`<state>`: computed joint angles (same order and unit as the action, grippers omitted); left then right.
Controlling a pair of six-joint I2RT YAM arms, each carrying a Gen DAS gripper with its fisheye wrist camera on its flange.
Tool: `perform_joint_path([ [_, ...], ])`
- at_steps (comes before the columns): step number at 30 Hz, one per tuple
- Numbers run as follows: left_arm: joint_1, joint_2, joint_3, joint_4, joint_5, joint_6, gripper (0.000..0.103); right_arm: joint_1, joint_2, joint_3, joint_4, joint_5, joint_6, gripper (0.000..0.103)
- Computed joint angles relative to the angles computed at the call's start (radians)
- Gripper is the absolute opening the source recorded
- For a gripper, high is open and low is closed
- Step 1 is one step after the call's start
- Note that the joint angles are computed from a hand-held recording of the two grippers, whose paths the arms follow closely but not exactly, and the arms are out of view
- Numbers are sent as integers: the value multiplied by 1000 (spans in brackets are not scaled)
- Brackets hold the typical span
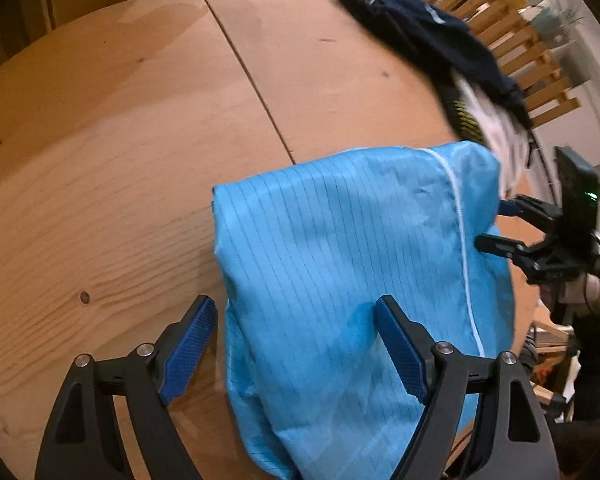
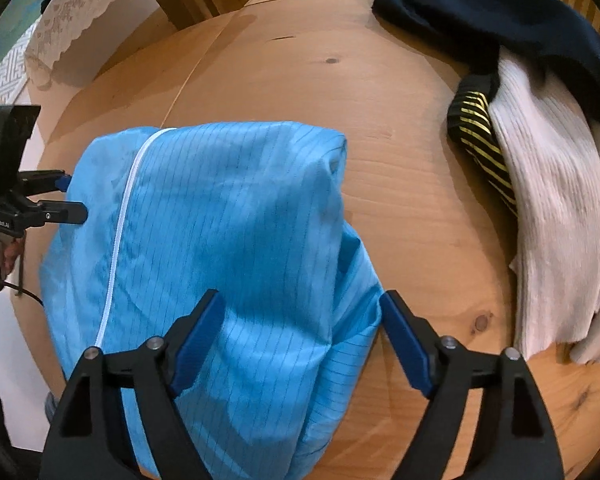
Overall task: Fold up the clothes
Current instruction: 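Grasp the coat bundle with the left gripper while the right gripper grasps it too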
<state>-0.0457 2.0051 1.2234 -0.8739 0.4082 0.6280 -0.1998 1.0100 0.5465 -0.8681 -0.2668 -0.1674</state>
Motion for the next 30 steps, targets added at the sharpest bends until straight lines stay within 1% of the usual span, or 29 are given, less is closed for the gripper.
perform_joint_path([
  [2,-14,-4,-6,9,-16,-28,86,47,-15,-8,-6,22,24,90],
  [3,-28,-10,-13,17,-32,-38,88,72,-19,-10,-9,34,36,92],
  [4,-37,-14,-20,23,-43,-32,94,102,-21,-11,-9,52,53,94],
  [5,-52,-27,-42,46,-60,-34,102,136,-25,-12,-12,75,76,95],
  [9,-104,-81,-125,144,-131,-27,101,229,-60,-22,-25,132,139,97],
  [12,-88,-76,-117,138,-109,-20,101,232,-100,-32,-41,120,145,96],
  [15,-70,-71,-109,131,-86,-12,100,237,-152,-46,-59,108,147,94],
  [16,-70,-79,-119,143,-89,-1,97,242,-176,-50,-65,98,149,91],
  [17,-70,-88,-128,154,-90,10,91,248,-200,-54,-72,87,151,83],
  [18,-76,-97,-135,165,-92,11,87,254,-225,-57,-78,77,153,76],
  [19,-71,-103,-139,169,-82,24,74,261,-249,-61,-85,66,156,53],
  [20,-65,-108,-142,171,-71,38,56,256,-261,-62,-95,42,157,40],
  [21,-53,-104,-141,167,-44,50,49,247,-270,-62,-106,16,155,39],
  [22,-40,-98,-140,162,-18,61,40,238,-287,-68,-112,-5,138,35],
  [23,-28,-92,-139,156,9,74,30,177,-293,-77,-123,-32,74,30],
  [24,-16,-85,-138,150,35,86,28,127,-296,-80,-139,-69,31,27],
  [25,-3,-78,-135,142,61,99,26,82,-298,-81,-158,-105,-5,22],
  [26,9,-70,-133,134,87,112,24,-13,-294,-74,-200,-149,-98,17],
  [27,28,-64,-136,133,116,125,22,-81,-291,-64,-237,-166,-159,15],
  [28,47,-49,-126,120,150,134,20,-99,-263,-59,-228,-198,-184,12],
  [30,78,-27,-98,90,190,149,17,-53,-198,-17,-169,-198,-139,10],
])
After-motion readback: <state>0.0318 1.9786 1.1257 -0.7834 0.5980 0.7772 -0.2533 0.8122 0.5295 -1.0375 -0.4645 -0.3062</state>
